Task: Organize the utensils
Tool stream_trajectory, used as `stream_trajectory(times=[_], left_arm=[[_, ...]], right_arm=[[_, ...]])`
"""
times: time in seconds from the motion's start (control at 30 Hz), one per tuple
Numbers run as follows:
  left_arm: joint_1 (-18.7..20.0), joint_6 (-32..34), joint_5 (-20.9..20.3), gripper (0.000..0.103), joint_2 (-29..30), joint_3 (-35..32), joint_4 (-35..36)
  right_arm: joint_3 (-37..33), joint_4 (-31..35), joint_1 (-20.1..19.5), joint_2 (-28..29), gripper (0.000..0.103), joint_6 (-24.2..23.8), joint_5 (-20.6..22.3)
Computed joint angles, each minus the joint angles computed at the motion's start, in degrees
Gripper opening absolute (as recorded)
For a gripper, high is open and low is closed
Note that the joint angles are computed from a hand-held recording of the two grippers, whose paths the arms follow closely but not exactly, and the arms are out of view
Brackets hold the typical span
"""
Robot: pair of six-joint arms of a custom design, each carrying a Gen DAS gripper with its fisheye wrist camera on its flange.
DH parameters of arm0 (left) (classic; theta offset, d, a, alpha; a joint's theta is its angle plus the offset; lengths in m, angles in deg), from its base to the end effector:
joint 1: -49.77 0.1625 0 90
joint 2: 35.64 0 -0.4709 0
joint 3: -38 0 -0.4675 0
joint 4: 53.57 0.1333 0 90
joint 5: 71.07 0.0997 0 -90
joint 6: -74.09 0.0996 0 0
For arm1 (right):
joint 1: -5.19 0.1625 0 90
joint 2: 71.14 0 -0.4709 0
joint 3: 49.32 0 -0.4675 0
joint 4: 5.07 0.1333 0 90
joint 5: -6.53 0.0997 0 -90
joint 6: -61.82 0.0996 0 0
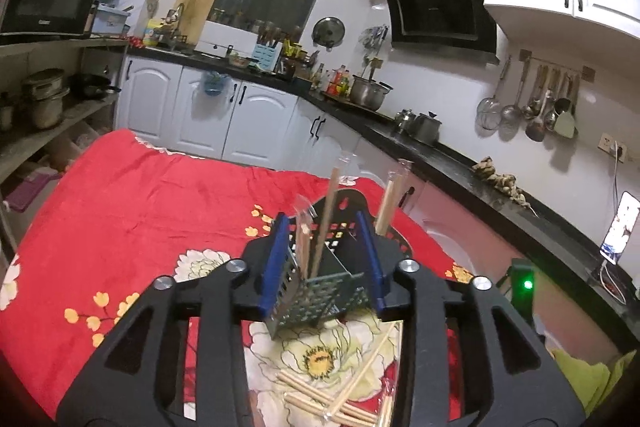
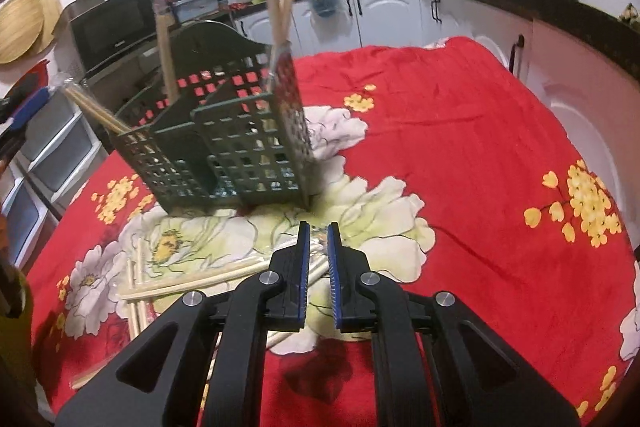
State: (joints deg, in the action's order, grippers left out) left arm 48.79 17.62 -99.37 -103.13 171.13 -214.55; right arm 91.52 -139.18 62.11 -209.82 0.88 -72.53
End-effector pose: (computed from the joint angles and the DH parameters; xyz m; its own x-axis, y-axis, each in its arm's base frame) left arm -0.4805 -0.2128 0.1339 -0.8706 0.2768 -0.4067 0.4884 0.3869 -0.7822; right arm -0.0106 -0.2951 0.4497 -0.7881 -0.3361 0.5158 -0.5825 0.6782 -0.4481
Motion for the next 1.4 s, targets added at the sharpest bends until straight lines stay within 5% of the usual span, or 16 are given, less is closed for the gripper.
stream_trajectory(times=[0.27,0.67,1.03,1.33,1.4], left_arm=[[-2.1,-7.7,-3.0,0.042,-1.4,1.3,8.6],[-0.4,-19.7,-12.6,0.044,-2.7,3.6,19.2],[4.0,-19.1,-23.3,0.044,-0.4,5.4,11.4],[6.1,-17.3,-25.9,0.044,2.0,4.5,10.6],[6.2,-16.9,-25.9,0.037,2.5,4.2,10.8]], right_arm=[[-1.0,-0.4,0.4,3.9,0.022,3.0,-3.1],[-1.3,0.1,0.7,5.1,0.029,3.7,-4.1],[-1.3,0.2,1.8,5.7,0.039,2.8,-6.0],[-1.8,-0.8,2.9,7.8,0.039,3.2,-7.2],[-2.0,-0.7,3.2,8.5,0.039,3.5,-7.4]])
